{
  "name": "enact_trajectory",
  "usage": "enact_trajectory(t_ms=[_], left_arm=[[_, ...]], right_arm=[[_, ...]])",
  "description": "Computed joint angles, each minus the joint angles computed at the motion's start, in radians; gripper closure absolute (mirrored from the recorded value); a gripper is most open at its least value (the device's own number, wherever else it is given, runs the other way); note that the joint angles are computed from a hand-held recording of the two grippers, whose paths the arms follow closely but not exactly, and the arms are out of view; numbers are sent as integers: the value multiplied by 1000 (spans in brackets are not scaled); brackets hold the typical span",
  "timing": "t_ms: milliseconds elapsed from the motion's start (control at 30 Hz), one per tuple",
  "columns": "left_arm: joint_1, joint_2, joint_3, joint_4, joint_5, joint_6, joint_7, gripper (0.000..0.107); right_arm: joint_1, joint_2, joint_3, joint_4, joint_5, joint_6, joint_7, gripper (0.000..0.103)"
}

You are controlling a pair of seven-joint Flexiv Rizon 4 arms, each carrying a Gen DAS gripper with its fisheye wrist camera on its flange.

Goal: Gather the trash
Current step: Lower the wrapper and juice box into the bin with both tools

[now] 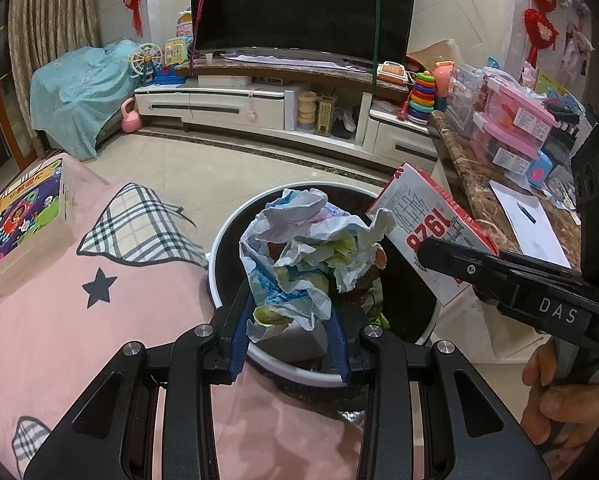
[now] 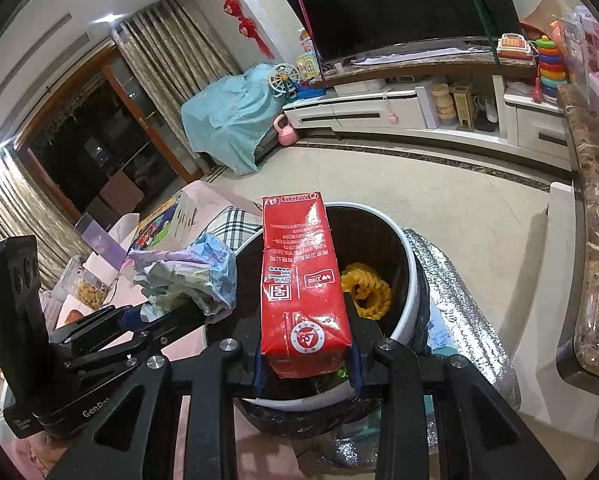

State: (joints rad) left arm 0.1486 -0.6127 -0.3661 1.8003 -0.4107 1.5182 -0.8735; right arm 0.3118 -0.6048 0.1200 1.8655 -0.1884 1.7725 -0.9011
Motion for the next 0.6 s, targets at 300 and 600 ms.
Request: enact_trajectory(t_ms=[300, 600], left_arm=[[-40, -19, 51, -41, 9, -32, -21, 74], [-70, -34, 92, -78, 14, -65, -40, 74]], right_arm=[[-3, -5, 5, -13, -4, -15, -3, 72], [-16, -18, 21, -36, -9, -43, -5, 72]])
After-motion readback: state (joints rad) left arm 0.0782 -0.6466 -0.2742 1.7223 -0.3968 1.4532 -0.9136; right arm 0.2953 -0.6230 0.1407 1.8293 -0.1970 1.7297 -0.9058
